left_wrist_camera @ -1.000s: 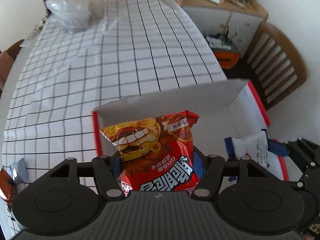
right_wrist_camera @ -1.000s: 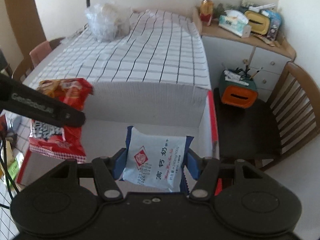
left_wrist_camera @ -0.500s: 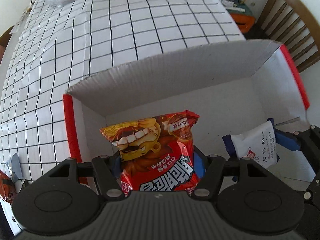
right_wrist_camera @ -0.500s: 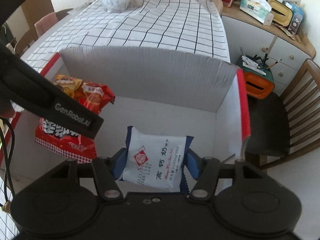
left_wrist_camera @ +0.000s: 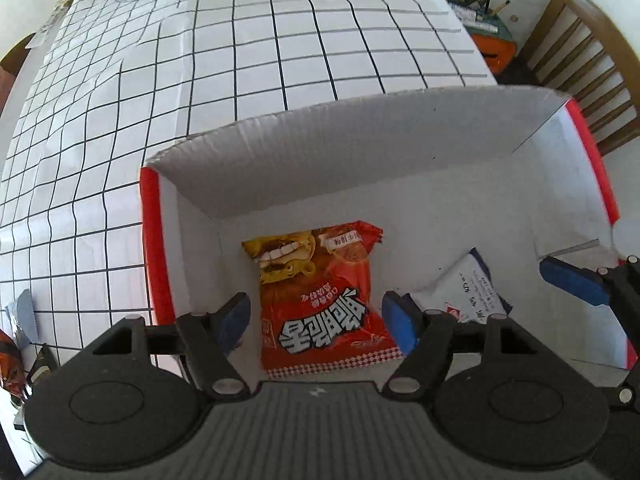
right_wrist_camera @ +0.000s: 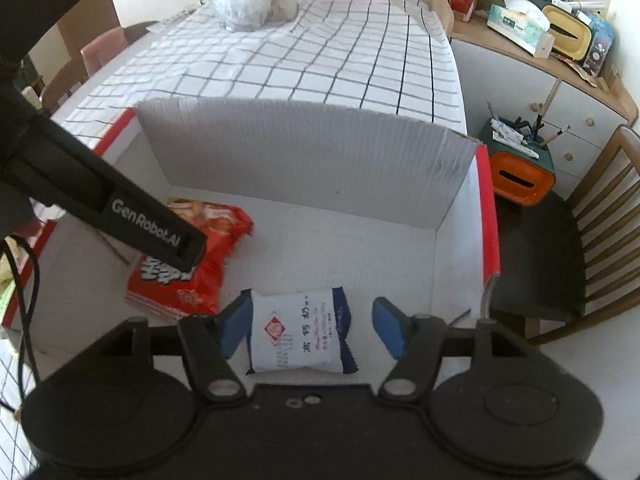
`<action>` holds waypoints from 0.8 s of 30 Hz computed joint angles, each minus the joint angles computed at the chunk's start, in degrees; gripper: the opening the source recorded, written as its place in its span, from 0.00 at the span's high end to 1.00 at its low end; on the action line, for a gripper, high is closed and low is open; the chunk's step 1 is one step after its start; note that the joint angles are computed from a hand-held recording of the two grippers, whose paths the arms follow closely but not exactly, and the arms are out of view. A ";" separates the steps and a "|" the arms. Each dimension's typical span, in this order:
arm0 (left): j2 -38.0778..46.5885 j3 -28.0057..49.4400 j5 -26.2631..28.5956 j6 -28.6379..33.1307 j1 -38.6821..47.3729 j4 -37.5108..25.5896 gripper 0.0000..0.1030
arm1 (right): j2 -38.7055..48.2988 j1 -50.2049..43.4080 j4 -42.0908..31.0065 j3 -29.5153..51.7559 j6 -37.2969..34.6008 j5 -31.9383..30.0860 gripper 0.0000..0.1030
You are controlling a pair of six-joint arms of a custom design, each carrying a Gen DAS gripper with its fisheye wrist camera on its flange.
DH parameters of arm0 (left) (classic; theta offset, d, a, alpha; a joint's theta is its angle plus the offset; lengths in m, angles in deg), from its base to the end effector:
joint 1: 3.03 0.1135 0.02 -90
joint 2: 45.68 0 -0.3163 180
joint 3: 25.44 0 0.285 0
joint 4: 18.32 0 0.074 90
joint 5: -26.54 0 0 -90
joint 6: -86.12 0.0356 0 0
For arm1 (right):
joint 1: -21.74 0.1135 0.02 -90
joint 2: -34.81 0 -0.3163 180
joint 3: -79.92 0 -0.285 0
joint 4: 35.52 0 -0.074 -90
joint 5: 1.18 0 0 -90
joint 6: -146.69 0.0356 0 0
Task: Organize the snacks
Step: 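Open both tools to drop the packet and chip bag in the box, then move both tools back toward the snack pile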
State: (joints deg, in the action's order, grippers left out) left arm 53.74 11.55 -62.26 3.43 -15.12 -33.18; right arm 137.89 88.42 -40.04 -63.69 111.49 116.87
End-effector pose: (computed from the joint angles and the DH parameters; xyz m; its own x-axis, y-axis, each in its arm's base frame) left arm 0.2226 -0.0484 0.0660 -0.9189 0.3269 -0.2208 0.3335 0.9427 0.0077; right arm 0.1097 0.2122 0.0601 -0.8293 -0.1020 -0.5494 -0.1264 0.9920 0.0066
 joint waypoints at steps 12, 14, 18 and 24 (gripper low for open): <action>-20.01 -7.39 7.25 4.65 7.98 -4.92 0.30 | -9.24 7.68 -8.09 -0.94 7.70 6.72 0.22; -24.47 -8.24 8.91 5.64 9.52 -7.10 0.30 | -10.66 9.24 -10.42 -0.55 9.56 8.01 0.22; -34.26 -9.66 12.63 8.80 13.88 -13.16 0.30 | -13.91 13.07 -15.40 0.48 13.08 11.16 0.20; -49.17 -10.76 19.92 16.80 24.69 -24.61 0.30 | -17.15 18.22 -21.89 2.66 17.45 15.56 0.18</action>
